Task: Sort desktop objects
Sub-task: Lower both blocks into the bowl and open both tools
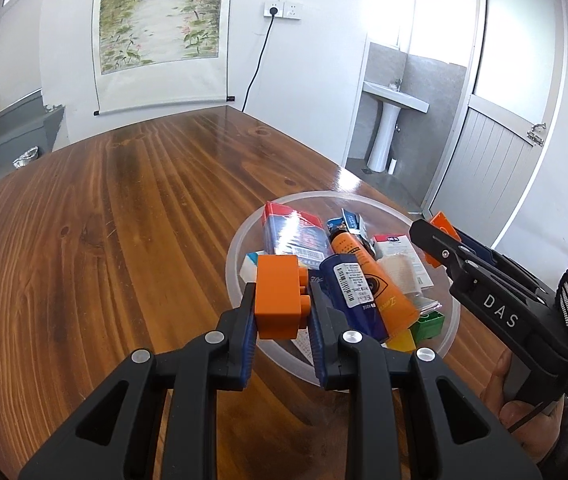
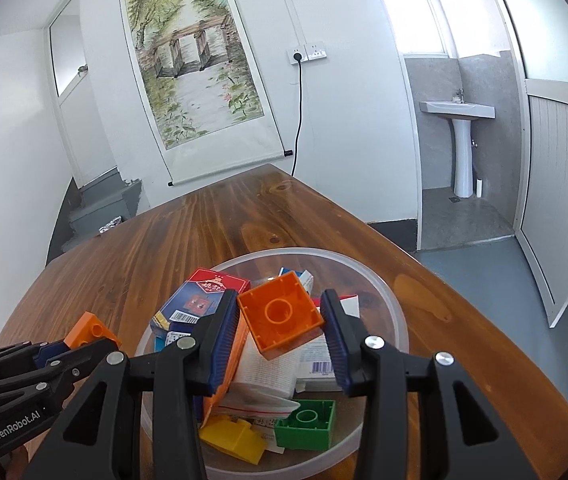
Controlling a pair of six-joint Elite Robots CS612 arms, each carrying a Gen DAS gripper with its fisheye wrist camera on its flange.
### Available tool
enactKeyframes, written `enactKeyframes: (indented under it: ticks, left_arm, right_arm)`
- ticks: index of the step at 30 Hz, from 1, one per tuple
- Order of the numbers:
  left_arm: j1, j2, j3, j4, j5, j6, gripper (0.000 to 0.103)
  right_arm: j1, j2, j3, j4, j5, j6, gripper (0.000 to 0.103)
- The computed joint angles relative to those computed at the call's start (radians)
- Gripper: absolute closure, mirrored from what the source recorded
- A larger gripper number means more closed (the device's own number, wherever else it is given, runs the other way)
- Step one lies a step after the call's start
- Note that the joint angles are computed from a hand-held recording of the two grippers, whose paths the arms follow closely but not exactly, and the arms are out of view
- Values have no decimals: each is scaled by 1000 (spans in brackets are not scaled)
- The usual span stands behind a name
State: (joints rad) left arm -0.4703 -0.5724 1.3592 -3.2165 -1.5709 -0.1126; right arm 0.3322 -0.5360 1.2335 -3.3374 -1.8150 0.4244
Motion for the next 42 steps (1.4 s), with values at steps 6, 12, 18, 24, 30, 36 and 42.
enactKeyframes:
  ticks: [6,12,18,24,30,36,42]
  left_arm:
    - [-6,13,-33,28,-17,17,78]
    - [-7,29,-76,54,-30,19,78]
    - [-11,43,-112,64,-45,47,78]
    - [-11,65,-156,90,-58,61,78]
    - [-8,89,-200,121,-53,65,77]
    - [-4,103,-224,131,-75,62,77]
    - [3,107,-235,143,-117,43,77]
  right_arm:
    - [-11,-6,13,-4,1,8,57]
    - [-20,-9,19,7,19,20,57]
    - [-20,-8,16,14,36,-1,57]
    - [-29,-4,-9,57,34,-27,57]
    - [-41,15,-68,118,61,-67,57]
    - [-46,28,-96,168,105,-89,57]
    - [-53,28,-97,192,135,-68,56]
